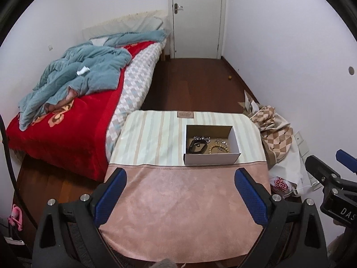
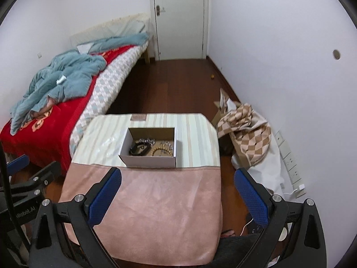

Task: Organize jewelry

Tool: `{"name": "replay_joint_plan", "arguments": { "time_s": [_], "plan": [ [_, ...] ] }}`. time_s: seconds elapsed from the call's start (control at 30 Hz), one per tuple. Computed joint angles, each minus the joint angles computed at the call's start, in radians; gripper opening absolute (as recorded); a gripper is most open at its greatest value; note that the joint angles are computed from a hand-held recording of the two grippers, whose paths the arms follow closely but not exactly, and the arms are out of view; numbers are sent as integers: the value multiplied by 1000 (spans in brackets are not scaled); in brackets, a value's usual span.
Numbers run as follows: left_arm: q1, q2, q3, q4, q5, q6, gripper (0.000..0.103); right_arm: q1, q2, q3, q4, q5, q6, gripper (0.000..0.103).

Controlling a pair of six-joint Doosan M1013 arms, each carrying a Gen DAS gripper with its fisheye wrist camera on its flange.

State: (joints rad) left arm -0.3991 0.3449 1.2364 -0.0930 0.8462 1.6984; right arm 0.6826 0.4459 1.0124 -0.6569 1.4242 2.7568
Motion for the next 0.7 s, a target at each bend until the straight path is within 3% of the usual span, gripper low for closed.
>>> {"name": "replay_joint_plan", "arguments": {
  "time_s": [0.2,0.4,0.7],
  "plan": [
    [11,-28,7,-22,-9,7,99,32,-7,-35,-28,37,-5,103],
    [12,-21,-10,-28,-1,15,99,33,-1,-59,-24,50,-18,103],
    [2,39,-78,-1,17,-3,99,-24,42,-105,5,51,-65,103]
  ]
}}
